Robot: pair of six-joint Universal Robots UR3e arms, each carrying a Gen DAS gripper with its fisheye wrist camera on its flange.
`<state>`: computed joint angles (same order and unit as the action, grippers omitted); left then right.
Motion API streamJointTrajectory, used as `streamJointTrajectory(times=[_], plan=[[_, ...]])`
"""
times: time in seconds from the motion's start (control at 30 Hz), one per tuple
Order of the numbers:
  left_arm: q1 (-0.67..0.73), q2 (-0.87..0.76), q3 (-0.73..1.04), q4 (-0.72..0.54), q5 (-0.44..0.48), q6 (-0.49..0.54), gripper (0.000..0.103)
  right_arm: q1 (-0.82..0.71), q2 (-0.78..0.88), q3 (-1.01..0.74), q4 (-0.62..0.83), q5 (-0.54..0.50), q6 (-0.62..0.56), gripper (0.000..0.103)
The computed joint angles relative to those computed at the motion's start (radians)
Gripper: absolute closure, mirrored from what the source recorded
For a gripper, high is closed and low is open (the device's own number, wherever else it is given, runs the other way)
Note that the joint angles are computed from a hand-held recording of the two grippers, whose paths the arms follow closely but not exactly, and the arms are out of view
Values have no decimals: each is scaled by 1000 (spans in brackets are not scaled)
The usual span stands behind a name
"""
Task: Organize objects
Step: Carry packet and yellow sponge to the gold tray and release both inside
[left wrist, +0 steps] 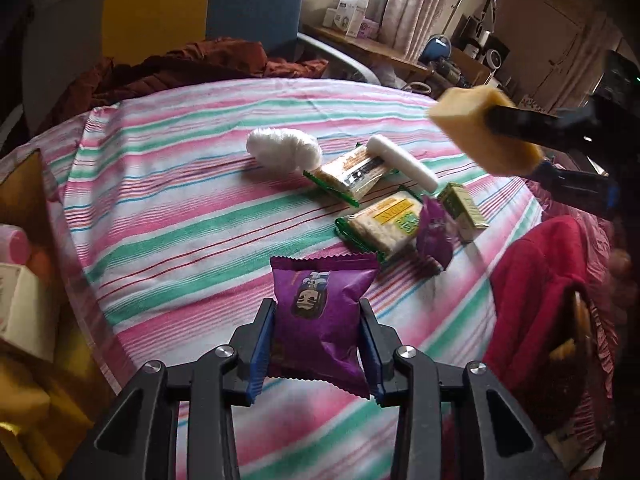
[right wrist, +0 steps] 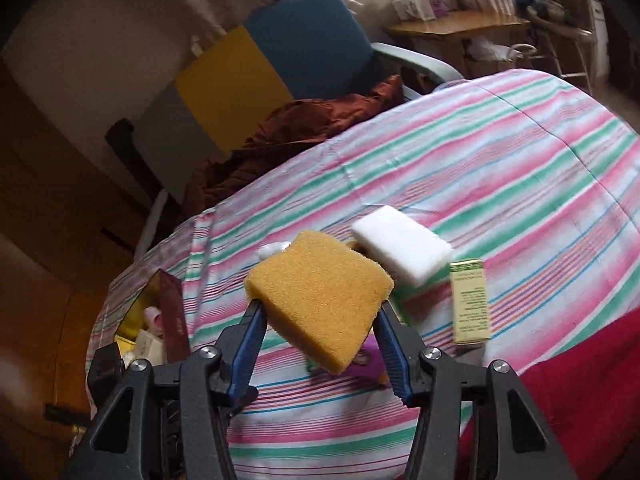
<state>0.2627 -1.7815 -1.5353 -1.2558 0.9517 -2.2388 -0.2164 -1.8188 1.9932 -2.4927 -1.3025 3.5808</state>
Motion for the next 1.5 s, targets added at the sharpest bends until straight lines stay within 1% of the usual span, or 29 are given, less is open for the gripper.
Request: streamJointTrajectory(times=[0.1, 0.23, 0.3, 0.43, 0.57, 0.7, 0.8, 0.9, 0.93, 1.0, 1.03, 1.1, 1.13, 1.17, 1.2, 1.27, 1.33, 1.4, 1.5], plan=[[78, 56, 6, -95, -41, 65, 64, 70, 75, -64, -35, -6, 15, 48], [194, 89, 52, -215, -94, 106, 64, 168, 195, -171, -60, -10, 22, 48], [278, 97, 84, -273, -127, 126, 64, 228, 267, -249, -57, -14, 21, 48], [419, 69, 145, -302, -159, 111, 64, 334, 407, -400, -45, -10, 15, 48], [539, 22, 196, -266, -174, 61, 64, 430, 551, -573, -13, 0, 6, 47], [613, -63, 245, -160, -144, -42, 64, 511, 691, -775, 63, 18, -20, 47], [638, -124, 281, -113, -118, -88, 64, 574, 813, -969, 146, 17, -47, 47], [640, -175, 313, -75, -103, -120, 64, 611, 895, -1105, 222, 34, -82, 46], [640, -181, 310, -63, -104, -123, 64, 622, 914, -1139, 250, 25, -92, 44], [634, -212, 342, -65, -114, -130, 64, 654, 964, -1222, 328, -22, -107, 44], [626, -231, 354, -46, -113, -148, 64, 663, 980, -1239, 346, -34, -104, 43], [619, -250, 369, -26, -106, -172, 64, 669, 1003, -1258, 382, -33, -98, 30], [615, -265, 386, -27, -107, -176, 64, 674, 1005, -1251, 386, -44, -93, 18], [611, -270, 386, -14, -102, -184, 64, 680, 1014, -1258, 393, -59, -90, 15], [608, -271, 383, 1, -93, -191, 63, 685, 1019, -1256, 391, -66, -86, 15], [597, -304, 435, -38, -80, -177, 56, 684, 1025, -1242, 378, -57, -74, 13], [596, -318, 459, -58, -80, -183, 44, 685, 1011, -1213, 361, -61, -61, 11], [600, -332, 482, -78, -87, -206, 42, 688, 997, -1190, 342, -72, -57, 10], [612, -323, 460, -50, -83, -243, 42, 696, 979, -1159, 308, -87, -52, 5]])
